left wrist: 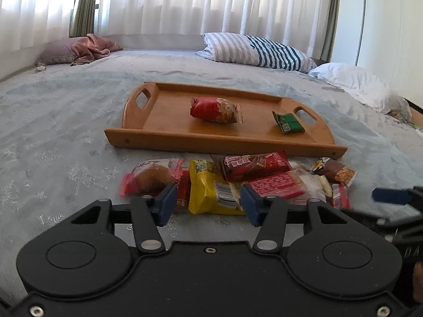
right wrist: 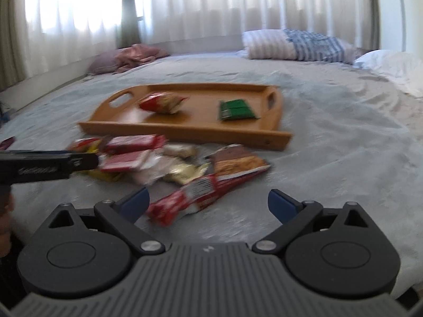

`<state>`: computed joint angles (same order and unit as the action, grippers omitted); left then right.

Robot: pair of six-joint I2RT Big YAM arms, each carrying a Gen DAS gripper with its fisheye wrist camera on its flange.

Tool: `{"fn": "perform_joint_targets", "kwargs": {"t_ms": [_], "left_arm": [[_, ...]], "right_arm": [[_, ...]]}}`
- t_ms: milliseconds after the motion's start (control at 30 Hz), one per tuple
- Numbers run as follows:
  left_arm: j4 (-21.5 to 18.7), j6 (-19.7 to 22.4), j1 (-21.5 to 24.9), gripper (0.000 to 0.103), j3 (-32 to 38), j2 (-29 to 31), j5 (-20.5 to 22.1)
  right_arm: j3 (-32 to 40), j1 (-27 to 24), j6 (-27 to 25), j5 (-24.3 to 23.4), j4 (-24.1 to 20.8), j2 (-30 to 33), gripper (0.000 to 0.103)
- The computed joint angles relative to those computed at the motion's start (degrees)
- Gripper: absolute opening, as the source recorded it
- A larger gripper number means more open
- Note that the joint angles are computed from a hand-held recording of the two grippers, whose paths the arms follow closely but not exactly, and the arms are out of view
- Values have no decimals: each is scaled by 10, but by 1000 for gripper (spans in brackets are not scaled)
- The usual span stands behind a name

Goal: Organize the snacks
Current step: 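Pull both tools back toward the remaining snack pile, then grasp the red wafer bar with the right tool while the left tool grasps a red-printed biscuit packet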

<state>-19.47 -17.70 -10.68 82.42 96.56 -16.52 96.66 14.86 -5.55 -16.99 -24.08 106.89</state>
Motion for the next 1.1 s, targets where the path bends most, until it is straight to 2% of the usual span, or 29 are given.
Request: {"fn": "perform_joint_targets", "kwargs": {"t_ms": [133,200,333,433,500,567,833,867,933,1000,1100], "left_arm": [[-1,8,-3,50,1,2,-11],[-4,8,-3,41,2,2,-1],[-5,23,-7,39,4,4,-2],[-4,34,-11,40,10,10,-12],[-3,41,-13,41,12,13,-20],[-1,46,-16,44,13,13,-24],[25,43,-15,56,-4,-1,4],[31,46,-16,55,-7,-3,11],[15,66,-18,53,8,2,24],[10,90,-21,47,21,11,30],[14,111,-26,47,35,22,46]], "right_arm": [[-7,9,-15,3,1,-3,97],[-4,12,-17,1,-7,-1,91],[-4,15,-16,3,-11,0,81],[-10,17,-15,14,-1,-2,70],[-13,16,-7,16,3,-5,54],[-17,16,-3,29,6,-7,48],[-32,11,6,48,21,-16,41],[-34,11,10,53,24,-17,41],[-35,9,24,61,20,-19,38],[-39,6,42,64,16,-23,35],[-49,4,59,80,23,-30,35]]}}
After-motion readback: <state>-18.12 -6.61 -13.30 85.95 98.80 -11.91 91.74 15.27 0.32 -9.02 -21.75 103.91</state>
